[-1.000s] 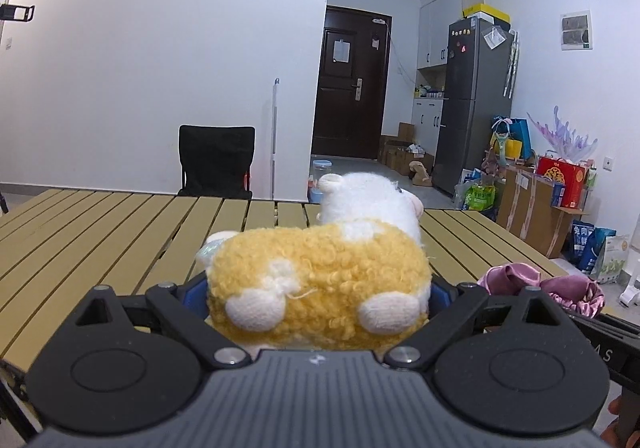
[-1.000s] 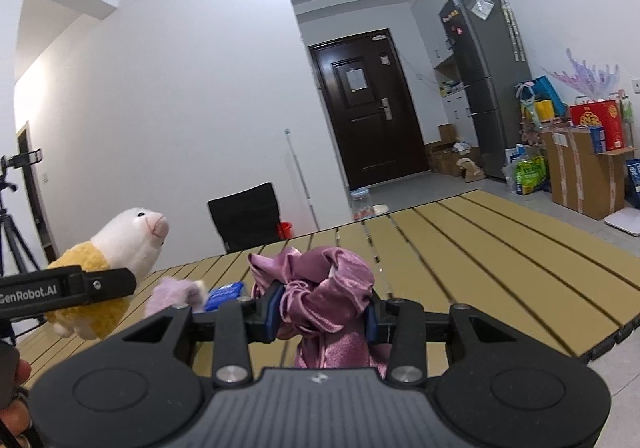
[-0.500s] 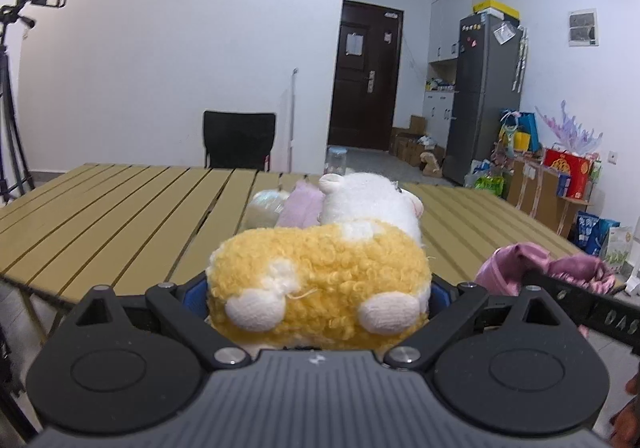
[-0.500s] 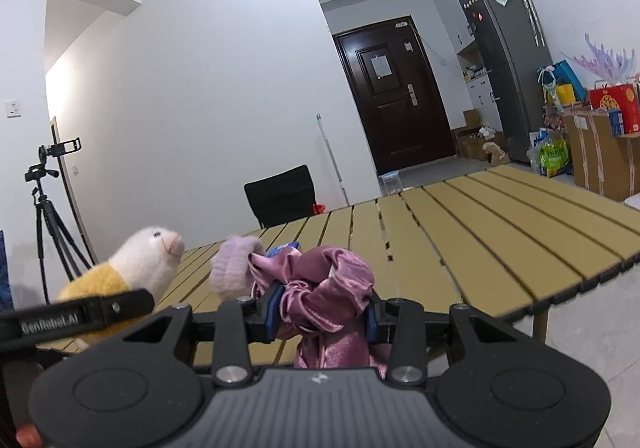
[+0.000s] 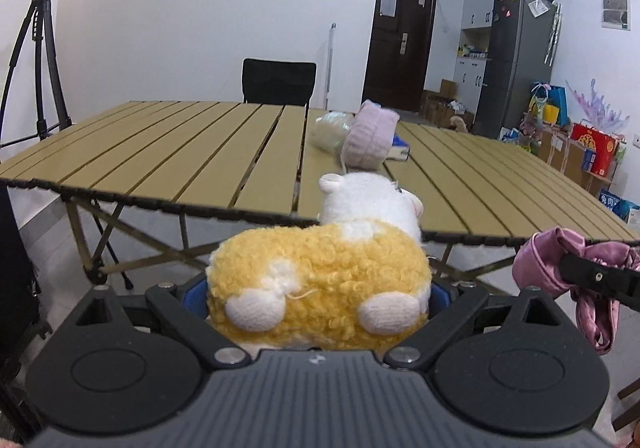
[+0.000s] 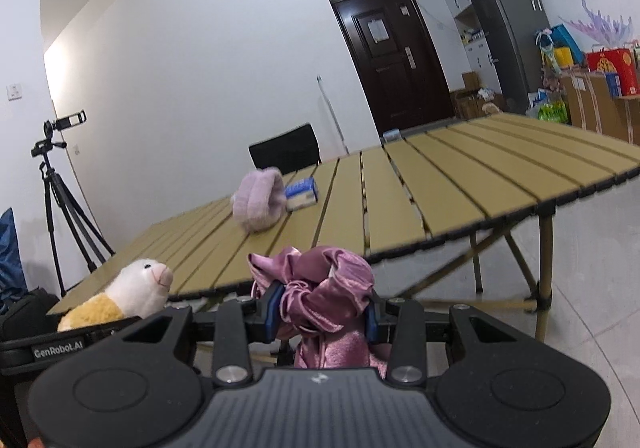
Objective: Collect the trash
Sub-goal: 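Carry the pink bow and yellow plush down toward the black bin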
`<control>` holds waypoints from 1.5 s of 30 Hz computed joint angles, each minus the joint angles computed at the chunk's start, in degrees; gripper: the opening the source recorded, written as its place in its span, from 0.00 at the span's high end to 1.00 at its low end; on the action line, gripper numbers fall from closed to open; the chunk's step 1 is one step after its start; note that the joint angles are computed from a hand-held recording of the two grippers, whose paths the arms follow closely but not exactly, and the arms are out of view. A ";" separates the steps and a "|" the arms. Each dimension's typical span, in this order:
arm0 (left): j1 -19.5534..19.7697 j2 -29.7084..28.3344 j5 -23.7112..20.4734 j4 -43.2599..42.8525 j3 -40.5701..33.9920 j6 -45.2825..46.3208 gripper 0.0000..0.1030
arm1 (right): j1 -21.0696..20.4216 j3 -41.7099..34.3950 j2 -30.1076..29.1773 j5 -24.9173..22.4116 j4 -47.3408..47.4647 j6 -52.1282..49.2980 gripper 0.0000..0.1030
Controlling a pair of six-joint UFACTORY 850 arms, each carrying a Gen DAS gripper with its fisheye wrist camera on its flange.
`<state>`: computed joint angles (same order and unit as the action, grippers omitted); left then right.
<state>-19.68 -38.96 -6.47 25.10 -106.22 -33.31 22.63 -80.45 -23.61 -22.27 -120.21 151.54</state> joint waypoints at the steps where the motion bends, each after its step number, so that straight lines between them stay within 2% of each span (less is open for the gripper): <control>1: 0.03 0.52 0.10 0.28 0.92 -0.21 0.06 | 0.24 0.26 0.05 0.19 1.05 -0.81 0.64; 6: 0.30 2.94 -0.08 2.94 5.66 -2.02 0.06 | 1.54 1.64 0.46 1.21 7.39 -5.98 0.64; 11: 0.45 4.49 -1.44 -3.50 9.60 5.16 0.06 | 2.53 2.61 0.43 2.61 18.58 -15.40 0.64; 19: 0.21 4.98 -4.51 -4.53 13.07 8.14 0.06 | 3.80 3.71 -0.47 4.67 33.95 -30.44 0.64; 26: 0.28 3.43 -7.64 -6.20 12.84 11.03 0.06 | 4.24 3.45 -2.06 5.19 51.40 -47.34 0.64; 32: 0.91 2.10 -9.66 -11.17 11.39 14.94 0.06 | 4.03 2.49 -4.14 3.48 66.46 -61.41 0.64; 40: 1.11 -0.06 -13.97 -8.03 8.28 10.67 0.06 | 3.54 0.20 -6.15 1.24 75.57 -70.62 0.64; 45: 1.51 -1.51 -16.20 -8.16 6.20 9.28 0.06 | 3.24 -1.76 -7.44 1.77 78.24 -73.89 0.64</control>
